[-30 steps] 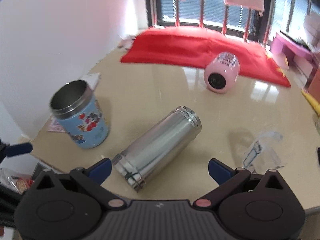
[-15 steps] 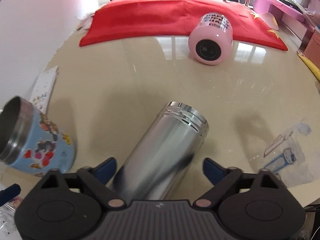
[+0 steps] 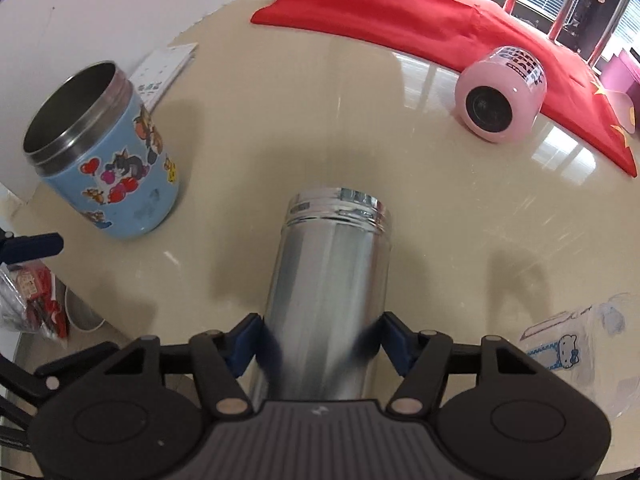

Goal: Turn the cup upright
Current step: 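Lift the thermos with the right tool and rotate it upright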

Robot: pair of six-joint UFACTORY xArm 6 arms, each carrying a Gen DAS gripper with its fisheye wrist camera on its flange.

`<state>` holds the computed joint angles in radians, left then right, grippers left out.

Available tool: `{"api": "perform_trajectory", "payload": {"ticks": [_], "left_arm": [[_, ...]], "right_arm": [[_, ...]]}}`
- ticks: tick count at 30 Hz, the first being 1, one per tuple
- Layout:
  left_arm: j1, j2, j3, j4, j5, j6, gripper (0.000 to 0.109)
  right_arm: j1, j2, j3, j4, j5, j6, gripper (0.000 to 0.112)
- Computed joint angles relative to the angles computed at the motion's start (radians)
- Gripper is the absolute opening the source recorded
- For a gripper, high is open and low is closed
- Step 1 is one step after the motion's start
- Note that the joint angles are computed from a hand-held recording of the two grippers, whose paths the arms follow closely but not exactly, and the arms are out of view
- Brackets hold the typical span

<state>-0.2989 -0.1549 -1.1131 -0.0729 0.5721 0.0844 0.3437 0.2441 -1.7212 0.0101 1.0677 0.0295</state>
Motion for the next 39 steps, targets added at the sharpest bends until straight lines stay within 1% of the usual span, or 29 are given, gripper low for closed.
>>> {"api": "perform_trajectory", "payload": {"ticks": [4, 5, 6, 7, 8, 9, 12, 15, 18, 19, 21, 22, 23, 24, 27, 33, 35, 37, 39], "left_arm": [[0.000, 0.005, -0.004, 0.003, -0.006, 0.000, 0.103], [-0.001, 0.006, -0.006, 0.007, -0.006, -0.005, 0.103], [-0.001, 0.007, -0.007, 0.008, -0.007, -0.007, 0.103], [0.000, 0.008, -0.010, 0.008, -0.007, -0.008, 0.103], [0.000, 0.009, -0.011, 0.011, -0.009, -0.010, 0.103], [0.000, 0.011, -0.012, 0.011, -0.009, -0.010, 0.103], [0.000, 0.010, -0.012, 0.007, -0.009, -0.007, 0.103], [0.000, 0.010, -0.014, 0.005, -0.007, -0.006, 0.103], [0.000, 0.011, -0.016, 0.002, -0.004, -0.007, 0.103], [0.000, 0.013, -0.017, 0.001, -0.003, -0.005, 0.103], [0.000, 0.014, -0.018, -0.001, -0.002, -0.004, 0.103], [-0.001, 0.013, -0.018, -0.001, -0.002, -0.005, 0.103], [0.000, 0.013, -0.018, -0.004, -0.002, -0.001, 0.103], [-0.001, 0.011, -0.016, -0.008, -0.004, 0.003, 0.103], [0.002, 0.006, -0.012, -0.013, -0.004, 0.006, 0.103], [0.002, -0.003, -0.008, 0.004, -0.006, -0.010, 0.103], [0.000, -0.009, -0.005, 0.006, -0.007, -0.015, 0.103], [-0.002, -0.017, 0.000, 0.008, -0.009, -0.021, 0.103], [-0.004, -0.026, 0.006, 0.011, -0.010, -0.030, 0.103]], "right_arm": [[0.007, 0.002, 0.002, -0.022, -0.009, 0.022, 0.065], [0.011, 0.001, 0.004, -0.040, -0.014, 0.037, 0.068], [0.017, -0.004, 0.008, -0.063, -0.019, 0.050, 0.073], [0.026, -0.018, 0.028, -0.086, -0.039, 0.072, 0.085], [0.030, -0.033, 0.049, -0.093, -0.065, 0.084, 0.090], [0.029, -0.036, 0.054, -0.086, -0.082, 0.094, 0.090], [0.025, -0.023, 0.033, -0.074, -0.088, 0.136, 0.090], [0.023, 0.009, -0.009, -0.098, -0.071, 0.185, 0.090], [0.016, 0.036, -0.039, -0.097, -0.050, 0.217, 0.088], [0.014, 0.045, -0.048, -0.093, -0.043, 0.217, 0.085], [0.007, 0.068, -0.075, -0.084, -0.025, 0.212, 0.077], [0.005, 0.081, -0.093, -0.078, -0.006, 0.205, 0.067], [0.000, 0.094, -0.110, -0.063, 0.011, 0.198, 0.062], [-0.007, 0.092, -0.103, -0.037, 0.004, 0.190, 0.061], [-0.021, 0.019, 0.014, 0.035, -0.101, 0.119, 0.061], [-0.015, -0.193, 0.319, 0.111, -0.383, -0.007, 0.061], [-0.006, -0.261, 0.412, 0.167, -0.491, -0.069, 0.061], [0.003, -0.314, 0.479, 0.194, -0.588, -0.114, 0.061], [0.017, -0.349, 0.540, 0.217, -0.710, -0.163, 0.061]]}}
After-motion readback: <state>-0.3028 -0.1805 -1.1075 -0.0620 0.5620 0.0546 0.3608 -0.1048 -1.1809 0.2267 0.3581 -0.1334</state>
